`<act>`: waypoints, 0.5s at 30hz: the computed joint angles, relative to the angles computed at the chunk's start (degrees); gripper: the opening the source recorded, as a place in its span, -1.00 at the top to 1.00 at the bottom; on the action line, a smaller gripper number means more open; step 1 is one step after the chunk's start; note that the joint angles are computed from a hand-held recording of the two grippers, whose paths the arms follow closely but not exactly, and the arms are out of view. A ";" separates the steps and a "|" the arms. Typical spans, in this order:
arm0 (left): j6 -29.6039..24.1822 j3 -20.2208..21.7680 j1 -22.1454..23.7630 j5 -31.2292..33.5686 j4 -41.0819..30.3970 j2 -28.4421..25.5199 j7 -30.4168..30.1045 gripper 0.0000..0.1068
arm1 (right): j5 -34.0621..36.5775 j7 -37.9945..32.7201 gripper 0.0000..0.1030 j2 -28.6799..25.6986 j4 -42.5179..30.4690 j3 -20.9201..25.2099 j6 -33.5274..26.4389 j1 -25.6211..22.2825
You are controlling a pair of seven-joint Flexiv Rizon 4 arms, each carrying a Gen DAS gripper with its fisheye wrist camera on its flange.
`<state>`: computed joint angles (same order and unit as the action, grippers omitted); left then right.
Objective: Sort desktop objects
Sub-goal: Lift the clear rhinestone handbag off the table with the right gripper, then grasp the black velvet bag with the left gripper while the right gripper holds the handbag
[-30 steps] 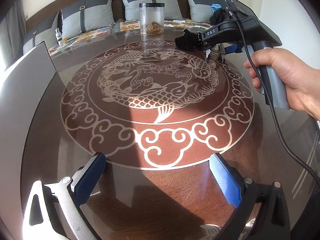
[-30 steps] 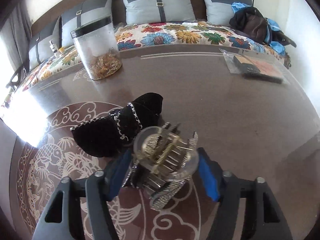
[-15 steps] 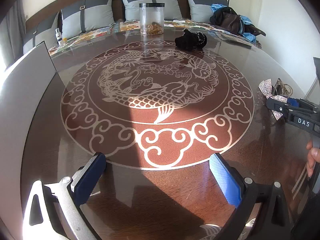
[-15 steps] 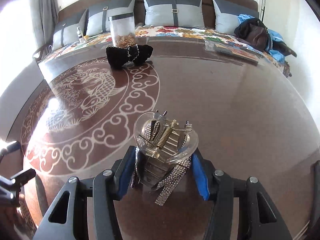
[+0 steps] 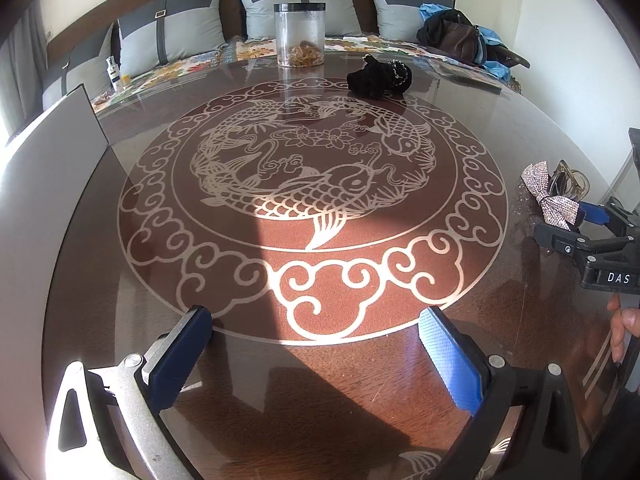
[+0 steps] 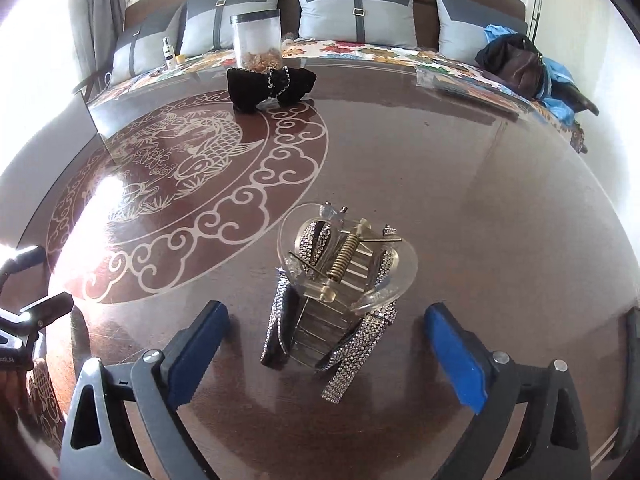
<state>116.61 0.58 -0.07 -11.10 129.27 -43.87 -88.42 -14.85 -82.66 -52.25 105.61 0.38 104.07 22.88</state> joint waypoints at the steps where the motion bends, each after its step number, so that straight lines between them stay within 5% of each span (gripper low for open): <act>1: -3.20 -1.10 1.72 1.45 -1.46 0.44 1.69 -0.93 | -0.30 -0.13 -0.98 -0.01 -0.05 0.59 -0.19 -0.53; 4: -17.18 -2.69 4.65 2.60 -8.71 1.36 7.79 -0.93 | -0.54 -0.25 -1.00 0.05 -0.04 0.91 -0.42 -0.78; 6: -24.86 2.11 0.57 2.01 -15.81 0.25 9.17 -0.93 | -0.61 -0.30 -1.00 0.07 0.04 1.09 -0.41 -0.93; 9: -28.99 0.51 1.58 1.38 -24.89 -2.45 13.92 -0.93 | -0.61 -0.30 -1.00 0.06 0.03 1.10 -0.40 -0.94; 15: -39.17 4.98 -2.95 1.72 -46.55 -11.26 15.27 -0.93 | -0.64 -0.28 -1.00 0.01 -0.08 1.13 -0.49 -0.98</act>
<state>77.44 5.56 -3.02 -9.38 82.72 -55.13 -73.15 -15.49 -82.94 -52.24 105.53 1.51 103.58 21.90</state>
